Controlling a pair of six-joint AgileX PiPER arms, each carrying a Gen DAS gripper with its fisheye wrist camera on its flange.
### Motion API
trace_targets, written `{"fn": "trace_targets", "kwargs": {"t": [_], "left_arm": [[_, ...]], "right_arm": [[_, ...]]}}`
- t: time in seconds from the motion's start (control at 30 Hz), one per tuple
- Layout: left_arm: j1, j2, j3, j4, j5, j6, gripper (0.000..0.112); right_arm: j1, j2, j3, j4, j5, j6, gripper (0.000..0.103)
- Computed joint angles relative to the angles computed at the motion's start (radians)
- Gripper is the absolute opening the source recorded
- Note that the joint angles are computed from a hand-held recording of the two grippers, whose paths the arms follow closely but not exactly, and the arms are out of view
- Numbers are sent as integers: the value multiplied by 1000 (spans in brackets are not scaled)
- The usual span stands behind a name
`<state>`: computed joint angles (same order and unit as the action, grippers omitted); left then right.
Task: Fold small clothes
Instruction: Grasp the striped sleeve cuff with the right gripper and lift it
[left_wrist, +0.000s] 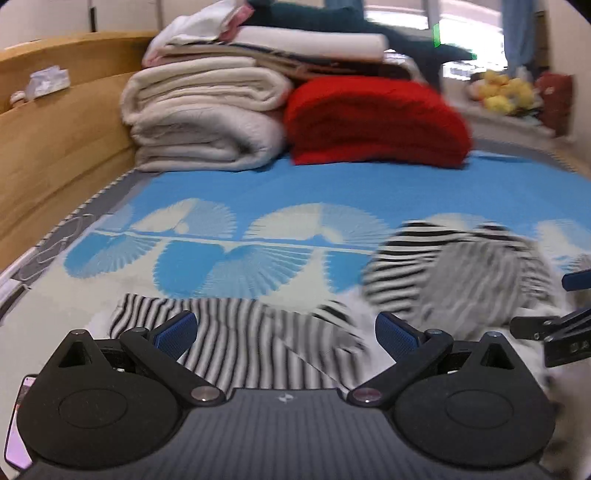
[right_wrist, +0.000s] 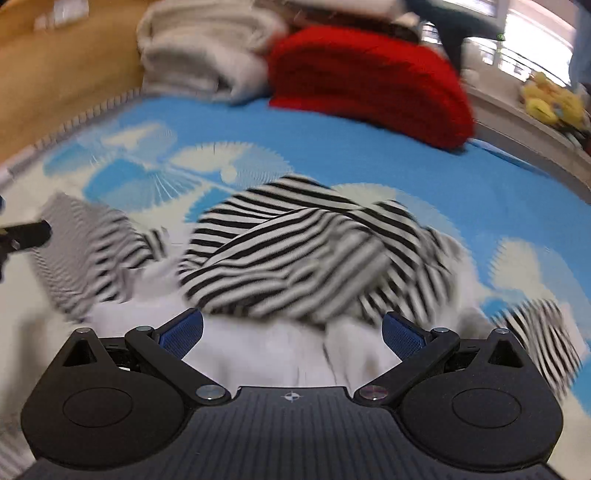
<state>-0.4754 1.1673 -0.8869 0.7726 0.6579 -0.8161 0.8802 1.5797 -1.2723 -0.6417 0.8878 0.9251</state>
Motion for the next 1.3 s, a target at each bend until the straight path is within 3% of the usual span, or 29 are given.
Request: {"fn": "trace_targets", "kwargs": {"t": [0.07,0.1,0.13,0.17,0.2,0.27,0.37,0.43,0.53,0.63,0.7,0.83,0.93,1.0,1.03,1.07,1.1,1.13,1.2,1.3], "left_arm": [[39,80,-15,62,-11,-33,103],[68,111,-36,33,-12,6,103],[114,129,-53,-37,-38,75,103],[156,136,-63,-90,-57,118,103],[191,143,-70,-121,-72,137,103],[223,145,-61,-98,-95,136,103],[195,125,-24,74,-53,3,103],[219,115,-27,35,-75,38,103],[240,116,-47,-45,-58,73,103],[269,105,-56,-160,-77,170,103],[251,116,-67,-119,-50,118,103],[251,97,-58,-196,-68,211,103],[215,112,-61,-121,-49,130,103],[220,108,-57,-181,-56,200,103],[219,102,-52,-188,-64,213,103],[215,100,-45,-171,-75,200,103],[205,104,-45,-136,-75,164,103],[197,112,-51,-117,-64,137,103],[206,115,-57,-172,-62,178,103],[208,122,-62,-206,-73,204,103]], "right_arm": [[-36,133,-62,-25,-21,-65,102],[-32,195,-87,-64,-12,-66,90],[-29,243,-123,-81,23,-82,62],[-43,255,-136,-58,18,-115,10],[-59,226,-123,-30,-8,-107,1],[-68,127,-86,-93,-62,-41,1],[-56,22,-100,-257,-29,40,1],[-71,-29,-138,-235,-17,-40,1],[-55,-44,-156,-306,36,-33,1],[-63,-89,-123,-198,10,-38,1],[6,-109,-75,-195,48,16,1],[169,-143,54,-107,54,10,1],[210,-128,114,-81,39,30,1],[210,-79,111,-120,57,98,4],[204,-64,114,-147,55,168,12],[194,-39,92,-149,70,212,46],[186,-21,72,-147,85,244,88],[200,-27,83,-183,88,309,98],[226,-27,111,-258,94,421,98],[181,97,33,-198,107,380,98]]}}
